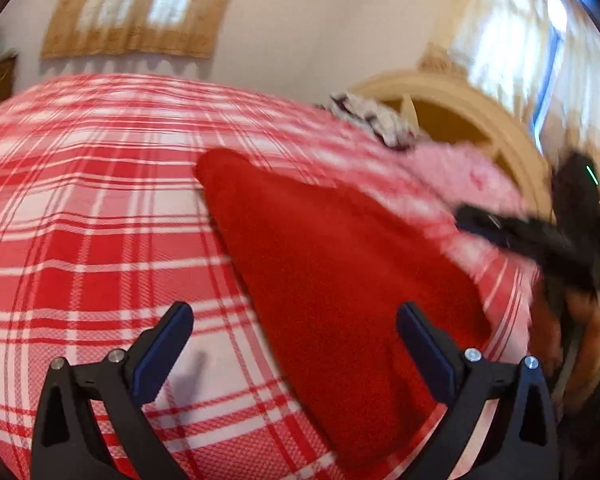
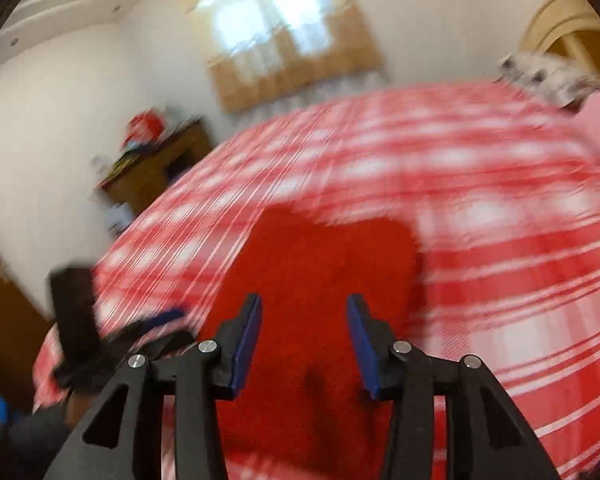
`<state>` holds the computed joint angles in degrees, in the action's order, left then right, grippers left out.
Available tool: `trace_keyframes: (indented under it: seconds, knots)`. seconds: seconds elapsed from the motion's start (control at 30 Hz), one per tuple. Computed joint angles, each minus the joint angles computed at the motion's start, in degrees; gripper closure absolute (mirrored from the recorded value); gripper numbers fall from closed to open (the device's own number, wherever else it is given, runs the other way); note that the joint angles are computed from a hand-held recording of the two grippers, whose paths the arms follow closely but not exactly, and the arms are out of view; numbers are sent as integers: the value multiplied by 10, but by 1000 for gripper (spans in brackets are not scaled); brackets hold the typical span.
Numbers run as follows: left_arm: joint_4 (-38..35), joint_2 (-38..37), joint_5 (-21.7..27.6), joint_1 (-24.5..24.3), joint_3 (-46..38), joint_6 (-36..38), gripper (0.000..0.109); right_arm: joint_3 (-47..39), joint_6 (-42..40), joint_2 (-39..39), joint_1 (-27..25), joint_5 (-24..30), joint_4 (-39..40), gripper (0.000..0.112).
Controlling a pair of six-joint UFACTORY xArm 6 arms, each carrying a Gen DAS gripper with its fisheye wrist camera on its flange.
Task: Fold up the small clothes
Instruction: 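Lay the folded bundle on the bed and open both grippers, then close both grippers on the edge of the red sweater bundle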
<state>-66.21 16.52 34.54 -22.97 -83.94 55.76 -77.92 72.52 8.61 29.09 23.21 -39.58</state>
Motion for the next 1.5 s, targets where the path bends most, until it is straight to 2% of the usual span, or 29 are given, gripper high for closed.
trace_keyframes:
  seconds: [0.03, 0.07, 0.1, 0.13, 0.2, 0.27, 0.3, 0.37, 0.47, 0.53, 0.57, 0.6, 0.63, 0.67, 0.77, 0.93, 1.03, 1.1, 1.3, 1.5]
  knots:
    - [5, 6, 2, 2, -8, -18, 6, 2, -28, 6, 2, 3, 32, 67]
    - [19, 13, -3, -1, -16, -34, 6, 3, -37, 10, 2, 30, 41, 67]
    - [44, 22, -9, -5, -25, -53, 6, -1, -22, 15, 5, 66, 28, 67]
    - [70, 29, -14, -8, -33, -72, 6, 7, -5, 12, 4, 79, 28, 67]
    - [140, 43, -21, -17, -45, -123, 6, 42, 37, -6, -6, 52, 21, 67]
    - [158, 49, -9, -18, -50, -128, 6, 64, 29, -17, -15, 23, 44, 67]
    - [167, 48, -12, -20, -47, -132, 6, 65, 18, -21, -14, 29, 50, 67]
    - [155, 40, -18, -20, -38, -122, 6, 47, 33, -24, -6, 67, 19, 67]
    - [110, 25, -37, -21, -22, -91, 6, 20, 63, -19, 4, 85, -37, 67]
    - [123, 30, -43, -23, -24, -105, 6, -13, 8, 5, 6, 80, -11, 67]
    - [143, 40, -36, -23, -36, -122, 6, -34, -39, 21, 11, 99, 27, 67]
    - [168, 50, -26, -23, -48, -144, 6, -70, -77, 52, 18, 143, 55, 66]
    - [186, 58, -20, -24, -58, -163, 6, -87, -91, 66, 24, 178, 60, 66]
    - [198, 62, -13, -23, -63, -174, 6, -89, -85, 71, 25, 188, 40, 66]
    - [201, 75, 23, -16, -82, -188, 6, -46, -72, 39, 12, 148, 61, 66]
    - [195, 61, 7, -21, -62, -181, 6, 29, -57, -10, -14, 67, 84, 66]
    - [200, 59, 1, -23, -59, -184, 6, 32, -42, -7, -32, 33, 83, 57]
    - [210, 62, -1, -25, -62, -190, 6, 23, -32, 1, -43, 24, 83, 56]
    - [214, 63, -3, -25, -62, -192, 6, -5, -89, 56, -83, -34, 193, 53]
    - [212, 65, -1, -26, -64, -192, 6, 7, -157, 78, -102, -111, 298, 50]
